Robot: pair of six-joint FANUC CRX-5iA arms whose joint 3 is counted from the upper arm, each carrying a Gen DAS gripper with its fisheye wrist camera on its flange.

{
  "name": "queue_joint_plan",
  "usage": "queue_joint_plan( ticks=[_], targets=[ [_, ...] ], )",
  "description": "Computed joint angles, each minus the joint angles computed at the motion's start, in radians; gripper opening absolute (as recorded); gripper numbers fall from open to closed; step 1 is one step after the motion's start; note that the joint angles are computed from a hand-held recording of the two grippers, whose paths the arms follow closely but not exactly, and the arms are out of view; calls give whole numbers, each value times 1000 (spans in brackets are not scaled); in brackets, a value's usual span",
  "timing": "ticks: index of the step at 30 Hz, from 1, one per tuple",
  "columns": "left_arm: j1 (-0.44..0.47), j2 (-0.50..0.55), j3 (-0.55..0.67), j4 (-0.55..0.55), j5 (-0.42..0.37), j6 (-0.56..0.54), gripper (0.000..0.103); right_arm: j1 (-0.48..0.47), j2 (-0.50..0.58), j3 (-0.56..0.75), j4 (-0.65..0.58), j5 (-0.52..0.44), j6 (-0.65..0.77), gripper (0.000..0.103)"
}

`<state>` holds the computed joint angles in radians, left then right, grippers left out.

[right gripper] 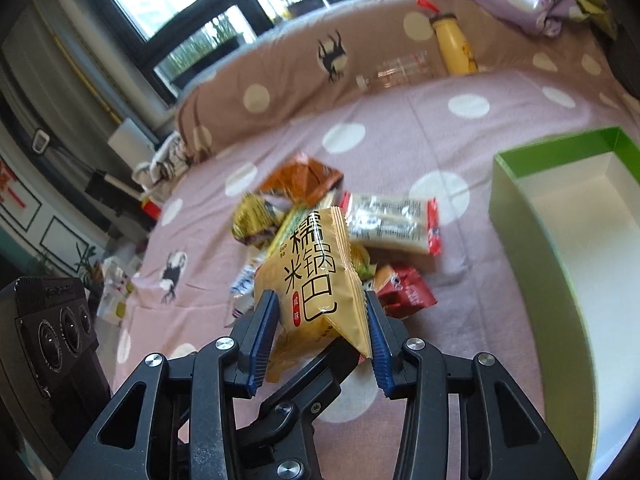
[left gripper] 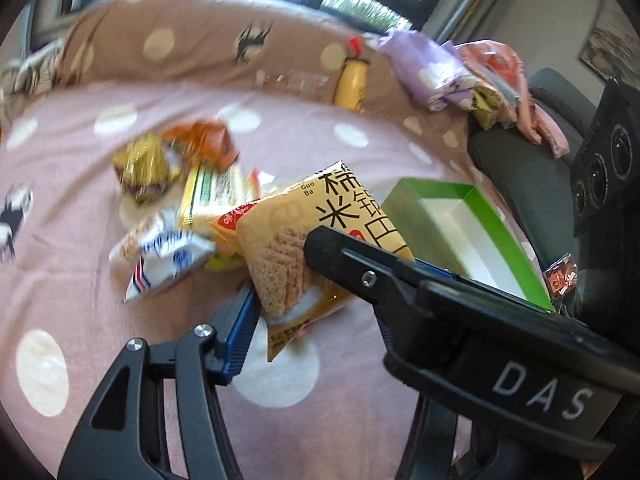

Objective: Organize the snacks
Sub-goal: 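Carry the yellow bag with the right gripper over the green box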

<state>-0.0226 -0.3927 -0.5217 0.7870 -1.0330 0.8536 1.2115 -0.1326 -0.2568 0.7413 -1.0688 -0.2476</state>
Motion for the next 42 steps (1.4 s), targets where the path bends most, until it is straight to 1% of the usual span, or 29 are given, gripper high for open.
queue_joint_plan(
  ticks=[3,7,13,19,30,34,42],
  targets=[
    [-37,-6,13,4,33,-8,57,15,-34,-32,63,-13,-56,46],
    [-102,-4,46,-2,75,-34,57,51,-91,-85,157,-62,-140,46],
    [-185,31,70,23,98,-95,57,103,-151,-141,232,-180,-257,46],
    [-261,69,105,-4,110,-79,57,124,-205,-192,235,-234,-335,46],
    [-358,99,143,-44,126,-83,57,186,-282,-265,264,-346,-458,46],
    [-384,122,158,-53,120,-79,57,208,-306,-285,256,-386,-503,46],
    [-432,184,211,-88,79,-65,57,237,-343,-311,210,-459,-600,46]
  ],
)
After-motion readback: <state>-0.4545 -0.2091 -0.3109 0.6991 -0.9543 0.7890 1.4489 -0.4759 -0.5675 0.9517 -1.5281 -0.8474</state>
